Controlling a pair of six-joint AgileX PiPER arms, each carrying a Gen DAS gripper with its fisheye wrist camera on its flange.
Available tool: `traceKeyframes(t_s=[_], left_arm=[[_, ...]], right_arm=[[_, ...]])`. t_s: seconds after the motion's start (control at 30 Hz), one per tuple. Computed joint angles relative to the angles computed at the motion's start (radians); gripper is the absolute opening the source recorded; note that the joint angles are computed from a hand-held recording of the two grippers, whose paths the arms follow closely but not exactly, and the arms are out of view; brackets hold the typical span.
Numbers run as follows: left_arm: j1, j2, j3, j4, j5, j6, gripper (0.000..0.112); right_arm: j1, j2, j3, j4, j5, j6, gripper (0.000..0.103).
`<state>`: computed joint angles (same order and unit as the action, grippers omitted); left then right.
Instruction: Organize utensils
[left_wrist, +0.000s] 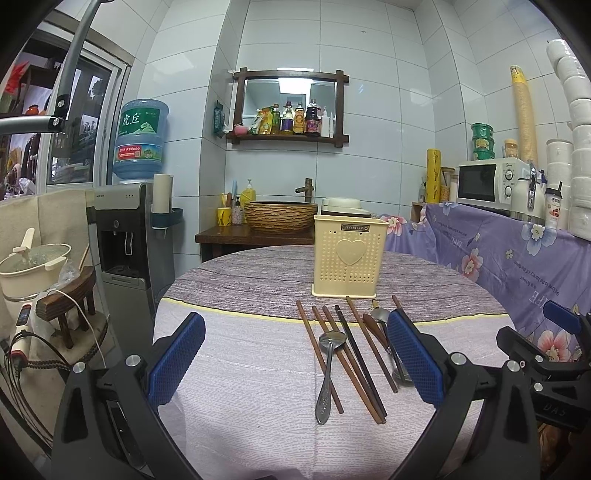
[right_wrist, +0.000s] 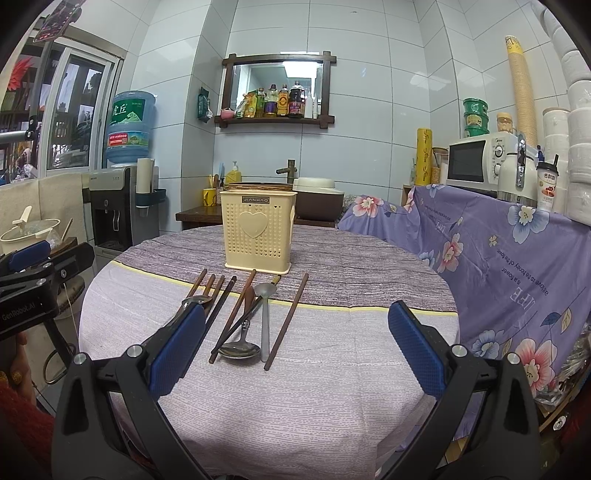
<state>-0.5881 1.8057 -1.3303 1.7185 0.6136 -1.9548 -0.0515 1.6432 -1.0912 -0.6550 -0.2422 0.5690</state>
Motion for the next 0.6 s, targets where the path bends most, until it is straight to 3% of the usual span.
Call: traceKeyframes(t_s=[0.6], left_arm=[[0.001, 0.0, 0.0, 0.0, -0.001, 0.001, 0.098]], right_arm=[[0.002, 0.0, -0.001, 0.006, 0.001, -0.007, 0.098]])
